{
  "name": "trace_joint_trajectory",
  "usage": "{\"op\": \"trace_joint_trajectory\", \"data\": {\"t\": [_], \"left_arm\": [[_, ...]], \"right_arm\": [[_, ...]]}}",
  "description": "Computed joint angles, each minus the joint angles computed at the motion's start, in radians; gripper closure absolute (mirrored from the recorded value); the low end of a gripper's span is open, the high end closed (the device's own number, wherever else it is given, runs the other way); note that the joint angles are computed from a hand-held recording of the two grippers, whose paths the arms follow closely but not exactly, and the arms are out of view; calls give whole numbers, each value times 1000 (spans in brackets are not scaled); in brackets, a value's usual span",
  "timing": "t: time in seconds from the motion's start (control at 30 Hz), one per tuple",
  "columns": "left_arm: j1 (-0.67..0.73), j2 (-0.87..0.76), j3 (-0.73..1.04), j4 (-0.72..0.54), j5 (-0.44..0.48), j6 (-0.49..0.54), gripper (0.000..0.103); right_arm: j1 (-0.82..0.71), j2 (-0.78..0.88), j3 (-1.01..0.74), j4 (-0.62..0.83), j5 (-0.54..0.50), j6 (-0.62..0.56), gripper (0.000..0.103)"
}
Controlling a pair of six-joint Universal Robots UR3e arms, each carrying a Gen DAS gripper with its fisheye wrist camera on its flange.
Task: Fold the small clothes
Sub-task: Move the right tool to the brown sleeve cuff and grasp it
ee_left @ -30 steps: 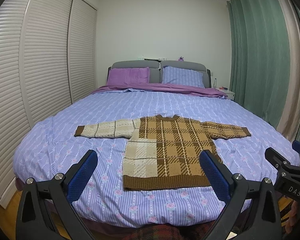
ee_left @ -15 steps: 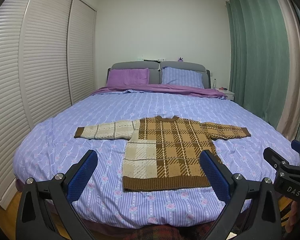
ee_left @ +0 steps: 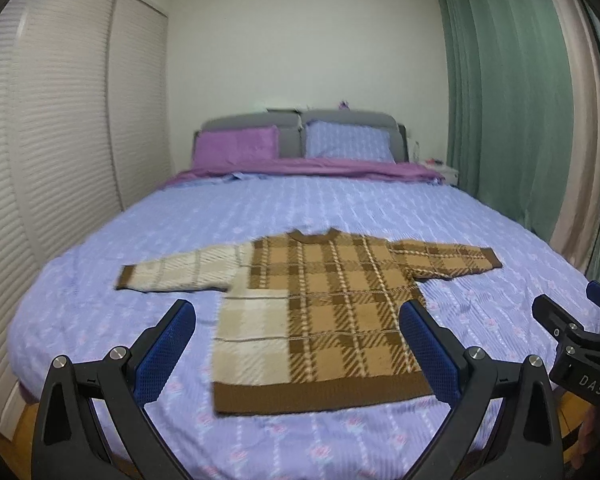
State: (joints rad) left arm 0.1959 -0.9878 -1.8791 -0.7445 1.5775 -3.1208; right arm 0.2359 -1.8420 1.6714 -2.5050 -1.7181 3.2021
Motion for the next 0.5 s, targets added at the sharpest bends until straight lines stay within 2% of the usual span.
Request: {"op": "trace_joint_trajectory", "data": {"t": [0.17,0.27,0.4,0.5], "left_arm": [[-110,-388,190,109,18,-36,0],[-147,-617,370,112,22,-62,0],[-203,-899,668,73,59,-68,0],[-253,-1121,970,-25,115,-68,0]], "right_arm": [[-122,166,-56,-79,62,8,0],[-195,321,-161,-96,106,17,0],[-264,503,-330,-89,138,18,0],[-311,647,-507,-23,168,16,0]]}}
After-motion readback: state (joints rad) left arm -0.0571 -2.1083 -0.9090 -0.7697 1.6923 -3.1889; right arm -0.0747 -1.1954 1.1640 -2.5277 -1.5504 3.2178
